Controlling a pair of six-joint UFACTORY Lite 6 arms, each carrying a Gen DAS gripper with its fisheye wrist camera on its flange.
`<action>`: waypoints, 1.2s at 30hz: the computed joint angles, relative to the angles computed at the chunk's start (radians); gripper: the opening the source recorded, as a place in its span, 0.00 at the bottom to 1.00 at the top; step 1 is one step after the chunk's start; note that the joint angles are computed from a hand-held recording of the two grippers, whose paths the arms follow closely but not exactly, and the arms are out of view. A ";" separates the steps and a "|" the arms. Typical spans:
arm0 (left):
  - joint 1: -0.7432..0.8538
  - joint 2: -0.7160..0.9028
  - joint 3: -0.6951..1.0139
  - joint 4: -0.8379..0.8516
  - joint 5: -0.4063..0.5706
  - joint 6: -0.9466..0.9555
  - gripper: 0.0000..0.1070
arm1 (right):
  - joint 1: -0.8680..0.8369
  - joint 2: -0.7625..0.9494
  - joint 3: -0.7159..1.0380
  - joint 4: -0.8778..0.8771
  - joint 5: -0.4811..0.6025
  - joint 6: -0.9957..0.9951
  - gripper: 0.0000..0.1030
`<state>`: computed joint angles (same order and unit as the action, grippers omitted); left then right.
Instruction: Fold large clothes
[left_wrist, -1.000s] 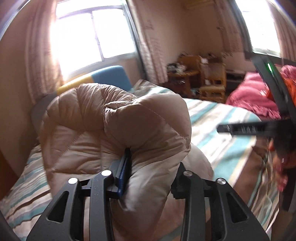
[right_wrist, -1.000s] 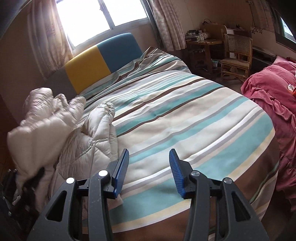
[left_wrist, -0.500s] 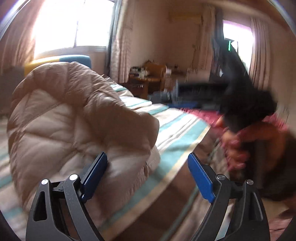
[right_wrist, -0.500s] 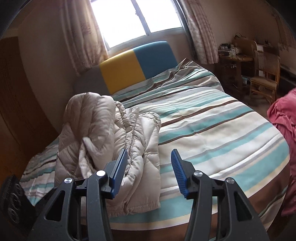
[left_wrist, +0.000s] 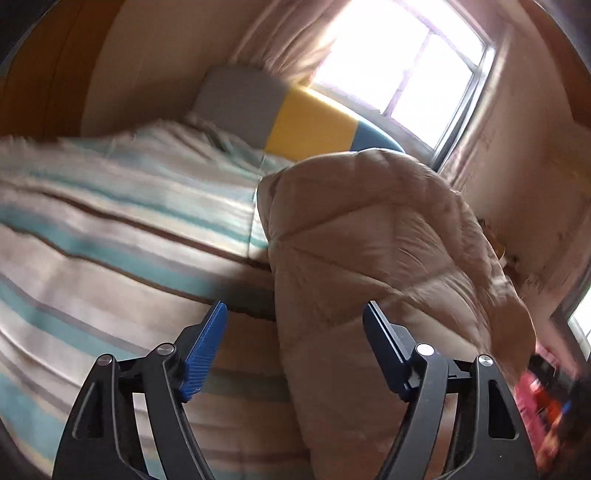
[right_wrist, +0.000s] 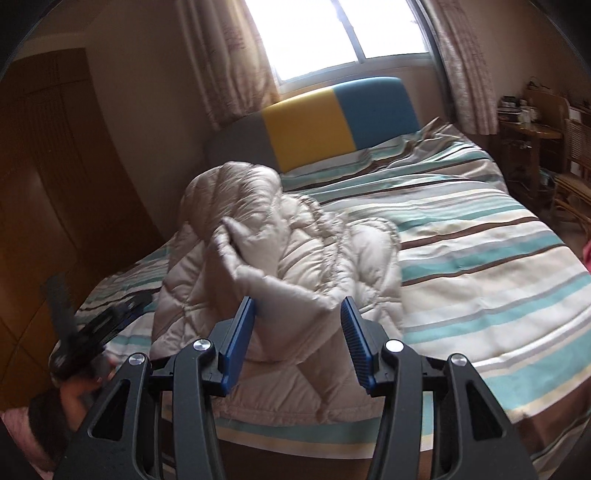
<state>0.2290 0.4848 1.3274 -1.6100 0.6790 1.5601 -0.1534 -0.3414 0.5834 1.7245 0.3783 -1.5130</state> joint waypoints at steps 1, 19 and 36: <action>-0.015 0.027 0.037 0.025 0.000 -0.035 0.70 | 0.006 0.001 -0.001 -0.002 -0.003 -0.008 0.46; -0.147 0.100 0.141 0.085 -0.024 -0.048 0.62 | -0.023 0.091 0.017 -0.325 -0.061 0.211 0.23; -0.367 0.037 0.071 0.063 -0.237 0.122 0.62 | -0.130 0.010 -0.245 -0.023 -0.069 -0.073 0.16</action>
